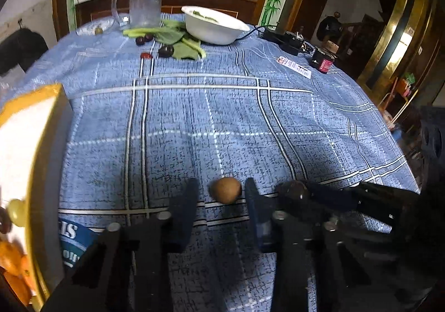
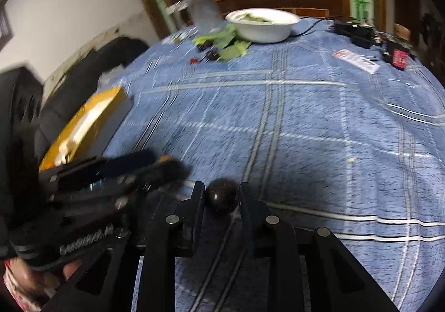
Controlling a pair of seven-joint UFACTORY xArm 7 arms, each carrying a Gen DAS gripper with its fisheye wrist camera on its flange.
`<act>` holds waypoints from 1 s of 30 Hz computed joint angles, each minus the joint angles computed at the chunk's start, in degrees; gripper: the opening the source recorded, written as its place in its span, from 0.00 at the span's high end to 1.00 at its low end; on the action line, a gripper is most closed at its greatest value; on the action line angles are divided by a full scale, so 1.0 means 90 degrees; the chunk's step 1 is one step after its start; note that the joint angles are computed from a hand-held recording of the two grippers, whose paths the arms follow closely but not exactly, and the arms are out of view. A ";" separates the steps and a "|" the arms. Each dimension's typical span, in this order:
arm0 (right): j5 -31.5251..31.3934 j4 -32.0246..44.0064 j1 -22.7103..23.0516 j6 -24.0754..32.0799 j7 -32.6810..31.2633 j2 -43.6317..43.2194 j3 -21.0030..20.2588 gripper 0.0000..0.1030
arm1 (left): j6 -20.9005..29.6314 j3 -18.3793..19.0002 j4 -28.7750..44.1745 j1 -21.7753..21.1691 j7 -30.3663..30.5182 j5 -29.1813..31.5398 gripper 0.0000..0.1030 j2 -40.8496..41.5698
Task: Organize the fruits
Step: 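Grasp the small brown nut with the left tool while the right tool grasps a dark plum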
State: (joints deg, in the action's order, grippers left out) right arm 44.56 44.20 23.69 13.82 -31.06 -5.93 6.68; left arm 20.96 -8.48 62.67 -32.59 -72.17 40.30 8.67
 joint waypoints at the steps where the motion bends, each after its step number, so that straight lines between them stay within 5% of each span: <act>1: -0.0319 -0.0054 -0.0034 -0.0155 0.0213 0.0002 0.0090 0.77 | -0.0104 0.0035 -0.0035 -0.0003 -0.0103 0.0099 0.72 -0.0004; 12: -0.0619 -0.0120 0.0042 -0.0271 0.0467 0.0004 0.0033 0.77 | -0.0547 0.0250 0.0053 -0.0199 -0.0986 0.1383 0.71 0.0034; 17: -0.1317 -0.0211 -0.0030 -0.0423 0.1004 -0.0014 0.0148 0.76 | -0.0359 -0.0069 0.0100 0.0122 -0.0172 0.0311 0.71 0.0191; 30: -0.1799 -0.0337 0.0118 -0.0619 0.1343 -0.0063 0.0028 0.77 | -0.0278 0.0183 0.0065 -0.0122 -0.0332 0.0439 0.81 0.0127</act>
State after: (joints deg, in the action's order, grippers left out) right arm 28.37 41.17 24.75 8.25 -18.97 -6.50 6.93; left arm 18.46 -6.83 63.26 -33.68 -75.16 44.25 9.81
